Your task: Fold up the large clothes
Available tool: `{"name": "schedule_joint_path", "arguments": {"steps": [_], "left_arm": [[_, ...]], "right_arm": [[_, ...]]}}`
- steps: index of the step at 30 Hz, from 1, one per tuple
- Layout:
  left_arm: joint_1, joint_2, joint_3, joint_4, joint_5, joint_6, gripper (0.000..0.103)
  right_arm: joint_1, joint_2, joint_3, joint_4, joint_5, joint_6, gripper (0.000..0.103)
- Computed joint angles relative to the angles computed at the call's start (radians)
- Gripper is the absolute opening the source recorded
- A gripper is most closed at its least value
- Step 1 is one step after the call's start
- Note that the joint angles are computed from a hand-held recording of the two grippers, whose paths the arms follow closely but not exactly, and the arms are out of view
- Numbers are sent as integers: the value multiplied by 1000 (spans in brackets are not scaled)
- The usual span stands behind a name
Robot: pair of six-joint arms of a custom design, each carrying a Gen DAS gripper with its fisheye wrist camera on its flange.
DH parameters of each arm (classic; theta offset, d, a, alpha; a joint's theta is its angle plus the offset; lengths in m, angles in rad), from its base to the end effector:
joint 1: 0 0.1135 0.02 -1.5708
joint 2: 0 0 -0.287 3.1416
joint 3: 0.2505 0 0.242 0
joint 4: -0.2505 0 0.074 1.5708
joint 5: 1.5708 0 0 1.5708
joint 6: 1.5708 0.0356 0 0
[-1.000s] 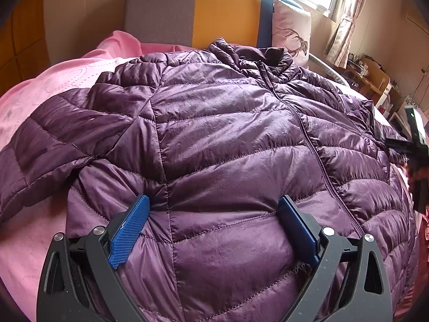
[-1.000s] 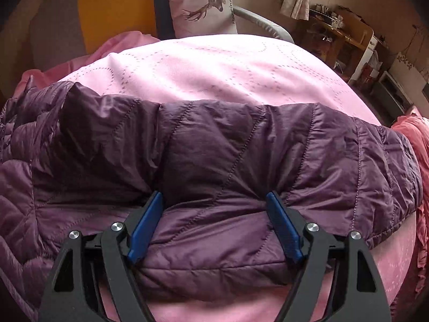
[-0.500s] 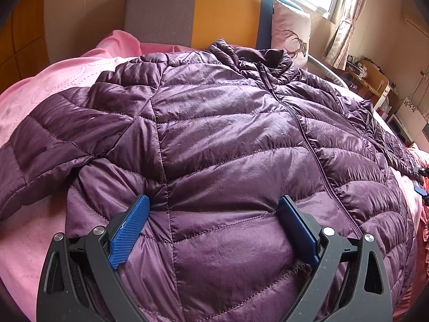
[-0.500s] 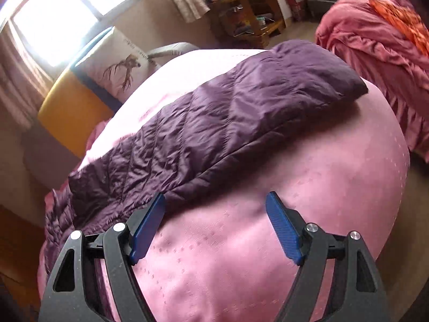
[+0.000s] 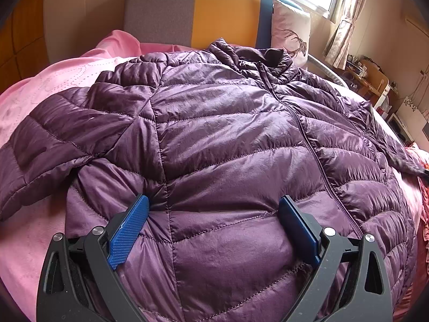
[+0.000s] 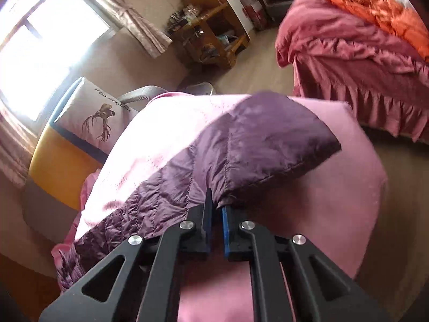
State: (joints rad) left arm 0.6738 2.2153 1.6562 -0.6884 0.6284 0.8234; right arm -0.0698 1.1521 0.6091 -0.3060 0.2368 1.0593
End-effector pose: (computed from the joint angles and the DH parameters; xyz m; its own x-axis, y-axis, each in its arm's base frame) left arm 0.3691 0.2680 0.1720 -0.7668 0.1470 -0.6248 0.2996 0.9429 -0.1459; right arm 0.2057 -0.0228 0.2244 -0.1726 0.8618 -0.4770 0.7618 0.4237 0.4900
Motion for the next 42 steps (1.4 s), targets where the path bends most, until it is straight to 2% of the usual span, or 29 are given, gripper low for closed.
{"name": "schedule_joint_path", "arguments": {"steps": [2,4,8,10,12,13,14,16,17,21,23,27,29,32,35,37,40,42], "left_arm": [[-1,4,9,-9,3,4,96],[0,8,16,-18,5,14,97],[0,20,39,-39,4,27,97],[5,21,39,-48,9,34,97],[15,11,19,-39,18,42,97],[20,4,5,-32,21,48,97],[23,4,4,-33,25,51,97],[34,0,-6,-41,35,61,97],[37,-4,-10,-44,37,64,97],[46,-49,-66,-13,27,62,97],[44,-56,-51,-42,22,61,97],[48,-30,36,-120,47,-3,97],[47,-33,50,-107,55,-47,97],[50,-48,58,-66,79,-101,97],[39,-65,20,42,25,-148,97],[33,-57,1,89,-35,-175,97],[34,-20,6,95,-100,-198,97],[44,-30,-32,133,-88,-196,97]], "right_arm": [[94,-83,0,-142,84,34,5],[151,-91,-22,-207,117,82,5],[169,-68,-116,-139,101,136,5],[171,-41,-100,-147,115,130,6],[161,-54,-89,-172,99,130,11],[151,-75,-88,-184,82,122,18],[150,-96,-86,-202,75,114,31],[191,-133,-73,-264,96,111,47],[230,-141,-61,-303,122,124,51],[465,-96,36,-459,262,217,52],[524,-53,75,-419,283,169,51],[518,115,162,-129,186,-96,51],[498,253,245,18,102,-213,51],[479,475,419,141,-2,-313,51],[456,686,613,143,-81,-340,50],[453,829,766,60,-73,-351,49],[437,990,932,-100,-62,-317,49],[434,1010,909,-52,-37,-337,49]]}}
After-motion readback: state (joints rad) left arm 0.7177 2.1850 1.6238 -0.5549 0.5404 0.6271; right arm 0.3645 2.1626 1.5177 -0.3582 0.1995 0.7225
